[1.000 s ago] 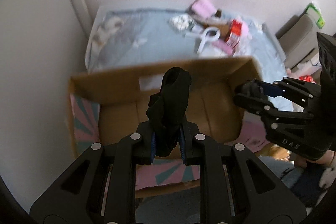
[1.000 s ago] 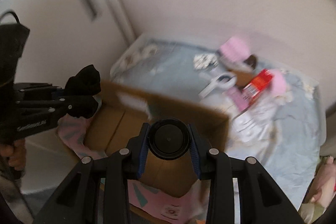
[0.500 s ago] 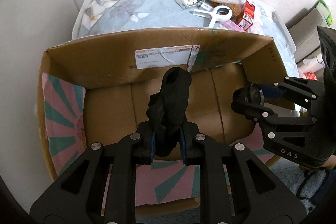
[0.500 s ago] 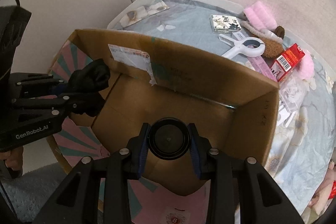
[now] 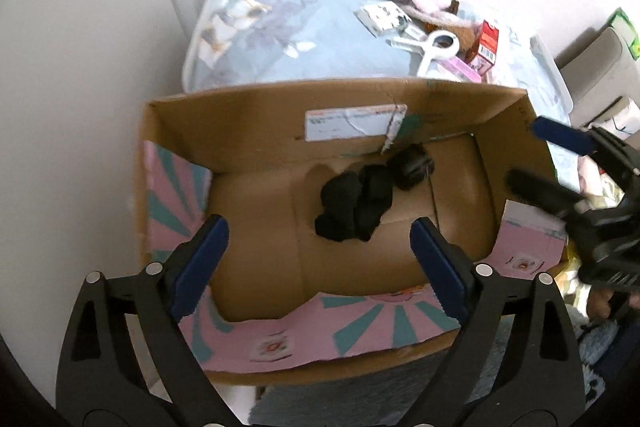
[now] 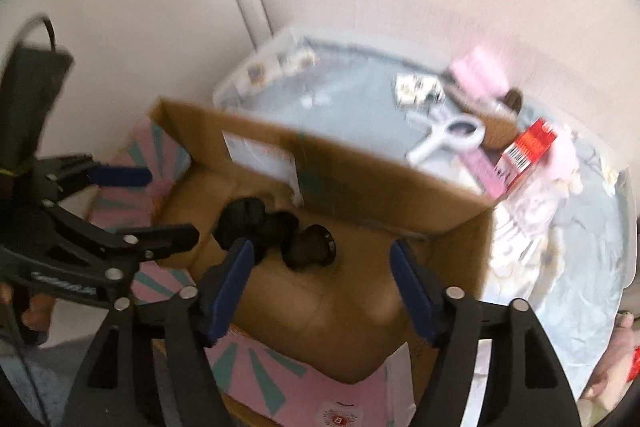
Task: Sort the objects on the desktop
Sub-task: 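Carry the hair tie and lens cap into the box and open both grippers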
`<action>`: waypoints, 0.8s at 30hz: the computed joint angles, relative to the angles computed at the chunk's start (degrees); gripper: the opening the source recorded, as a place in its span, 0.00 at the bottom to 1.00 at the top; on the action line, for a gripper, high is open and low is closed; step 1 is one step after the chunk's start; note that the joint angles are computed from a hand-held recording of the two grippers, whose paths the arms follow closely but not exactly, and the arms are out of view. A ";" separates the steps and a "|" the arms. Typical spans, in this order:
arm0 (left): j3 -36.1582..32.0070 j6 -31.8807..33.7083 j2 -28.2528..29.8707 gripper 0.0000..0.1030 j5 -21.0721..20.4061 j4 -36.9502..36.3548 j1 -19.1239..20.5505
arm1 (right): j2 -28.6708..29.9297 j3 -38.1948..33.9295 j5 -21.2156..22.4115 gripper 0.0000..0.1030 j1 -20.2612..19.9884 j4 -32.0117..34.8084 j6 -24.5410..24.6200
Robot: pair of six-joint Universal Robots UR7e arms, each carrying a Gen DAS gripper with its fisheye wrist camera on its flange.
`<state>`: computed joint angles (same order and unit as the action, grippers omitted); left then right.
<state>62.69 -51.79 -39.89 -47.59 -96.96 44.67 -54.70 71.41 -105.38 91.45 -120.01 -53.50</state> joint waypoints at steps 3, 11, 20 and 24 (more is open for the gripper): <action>0.53 -0.54 -0.69 0.89 0.89 -0.46 -0.28 | -0.51 -1.93 4.77 0.76 -1.10 1.28 2.36; -1.50 -0.07 0.00 0.89 1.64 -0.15 -0.84 | -0.89 -3.49 9.83 0.76 -2.24 3.21 8.20; -6.67 4.37 3.18 0.89 2.10 0.19 -1.12 | -1.37 -4.81 10.71 0.76 -3.52 2.23 9.34; -8.93 6.59 4.67 0.89 1.84 0.17 -1.07 | -1.12 -6.14 11.08 0.76 -4.24 2.26 11.06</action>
